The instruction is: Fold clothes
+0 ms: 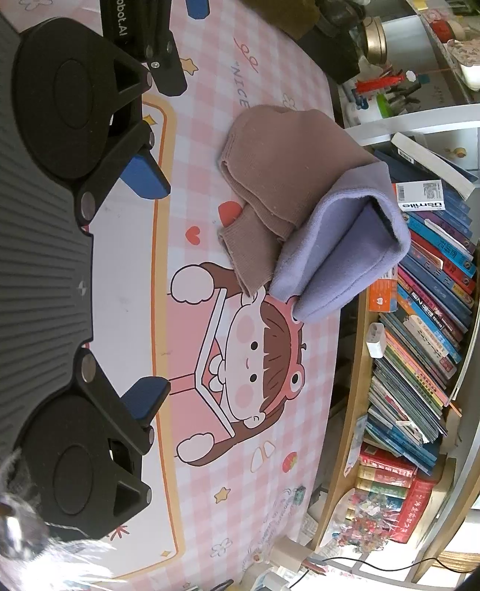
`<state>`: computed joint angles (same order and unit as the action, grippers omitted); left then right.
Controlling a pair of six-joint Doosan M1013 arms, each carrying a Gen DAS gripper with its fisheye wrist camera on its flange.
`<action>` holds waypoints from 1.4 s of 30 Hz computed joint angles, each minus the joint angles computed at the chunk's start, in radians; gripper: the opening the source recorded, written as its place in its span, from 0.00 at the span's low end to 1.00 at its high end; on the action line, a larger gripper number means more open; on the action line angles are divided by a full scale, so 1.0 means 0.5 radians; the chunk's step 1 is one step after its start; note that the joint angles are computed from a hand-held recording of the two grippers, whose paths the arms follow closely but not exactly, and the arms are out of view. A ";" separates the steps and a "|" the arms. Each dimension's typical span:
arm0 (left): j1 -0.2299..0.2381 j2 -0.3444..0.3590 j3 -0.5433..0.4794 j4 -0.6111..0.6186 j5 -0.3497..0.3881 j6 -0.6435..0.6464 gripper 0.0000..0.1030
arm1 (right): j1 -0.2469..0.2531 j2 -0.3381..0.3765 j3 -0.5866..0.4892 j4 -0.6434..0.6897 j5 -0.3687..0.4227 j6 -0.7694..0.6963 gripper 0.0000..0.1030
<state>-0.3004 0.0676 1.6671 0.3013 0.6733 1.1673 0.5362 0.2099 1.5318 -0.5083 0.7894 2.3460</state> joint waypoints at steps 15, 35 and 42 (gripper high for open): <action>0.003 0.014 0.001 0.022 0.003 -0.038 1.00 | -0.013 -0.006 0.006 0.036 -0.007 -0.021 1.00; 0.009 0.018 -0.003 -0.009 0.010 0.002 1.00 | -0.023 0.010 -0.008 0.090 -0.003 -0.059 1.00; 0.007 0.025 -0.012 -0.008 0.022 0.000 1.00 | -0.024 0.014 -0.011 0.099 -0.005 -0.074 1.00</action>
